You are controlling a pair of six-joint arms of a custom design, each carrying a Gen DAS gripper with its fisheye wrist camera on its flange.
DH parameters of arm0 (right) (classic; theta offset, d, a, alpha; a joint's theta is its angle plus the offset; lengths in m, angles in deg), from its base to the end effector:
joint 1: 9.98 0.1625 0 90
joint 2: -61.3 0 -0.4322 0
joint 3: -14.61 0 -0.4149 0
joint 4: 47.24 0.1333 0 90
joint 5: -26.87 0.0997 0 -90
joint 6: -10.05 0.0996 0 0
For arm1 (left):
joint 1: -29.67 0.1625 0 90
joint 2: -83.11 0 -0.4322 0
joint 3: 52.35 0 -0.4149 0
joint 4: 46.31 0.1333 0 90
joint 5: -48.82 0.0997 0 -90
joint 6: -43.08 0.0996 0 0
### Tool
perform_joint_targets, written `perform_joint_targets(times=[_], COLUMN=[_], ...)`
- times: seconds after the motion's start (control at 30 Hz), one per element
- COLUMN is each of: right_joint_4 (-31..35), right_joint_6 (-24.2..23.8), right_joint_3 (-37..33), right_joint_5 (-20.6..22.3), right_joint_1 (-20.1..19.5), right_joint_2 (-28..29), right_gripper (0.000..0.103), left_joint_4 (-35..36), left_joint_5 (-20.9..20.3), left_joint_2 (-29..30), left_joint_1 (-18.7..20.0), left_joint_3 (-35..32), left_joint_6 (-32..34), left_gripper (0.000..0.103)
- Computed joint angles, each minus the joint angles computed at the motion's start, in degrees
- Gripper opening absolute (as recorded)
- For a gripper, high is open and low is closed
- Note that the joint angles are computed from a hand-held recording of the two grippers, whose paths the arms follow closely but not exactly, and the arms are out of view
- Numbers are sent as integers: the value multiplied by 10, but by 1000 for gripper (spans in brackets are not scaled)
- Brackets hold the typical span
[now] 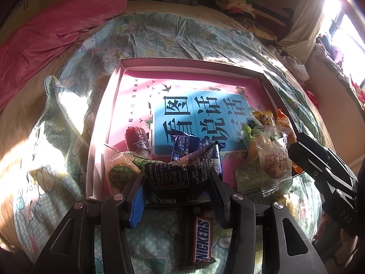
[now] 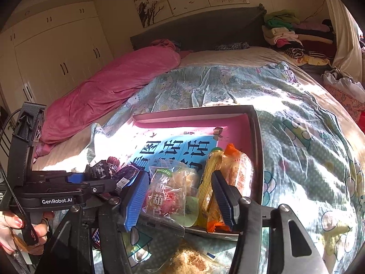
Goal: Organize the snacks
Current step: 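Lower the dark snack pack into the tray with the left tool while the right releases the pastry bag, then move the left tool over the Snickers bar while the right tool approaches the zip bag of crumbly pastry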
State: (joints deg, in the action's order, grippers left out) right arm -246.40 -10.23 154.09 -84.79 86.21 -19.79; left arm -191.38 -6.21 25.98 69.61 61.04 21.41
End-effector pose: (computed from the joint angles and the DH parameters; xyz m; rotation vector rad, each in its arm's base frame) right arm 0.1412 -0.4063 0.2548 0.3450 -2.4399 1.0981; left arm -0.3094 -0.5074 0.0968 0.6453 2.5163 -0.4576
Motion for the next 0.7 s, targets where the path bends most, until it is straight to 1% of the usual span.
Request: perform_joint_targets(times=[0.1,0.23,0.3,0.33,0.5,0.6,0.7], right_joint_4=[-1,0,3,3,3,5,6], right_joint_6=[3,5,7,7,8,10,11], right_joint_3=[2,3,4,5,6,6,7], right_joint_5=[1,2,2,3,3,4,5], right_joint_1=[0,0,0,0,0,0,-1], right_joint_2=[-4,-9,-12,-13,-16,-17,-19], right_gripper=[58,59,60,60,61,61,61], left_joint_4=[-2,-7,-12,-15,-20,-28,-34], left_joint_5=[-1,-5,-5,-4,11,9,22], left_joint_2=[-4,-9,-11,-12,-14,-17,-17], left_joint_1=[1,1,1,0,-1,2,3], left_joint_3=[1,4,6,7,10,15,18], left_joint_6=[-1,-1,0,2,7,10,16], left_gripper=[56,58,63,64,64,65,65])
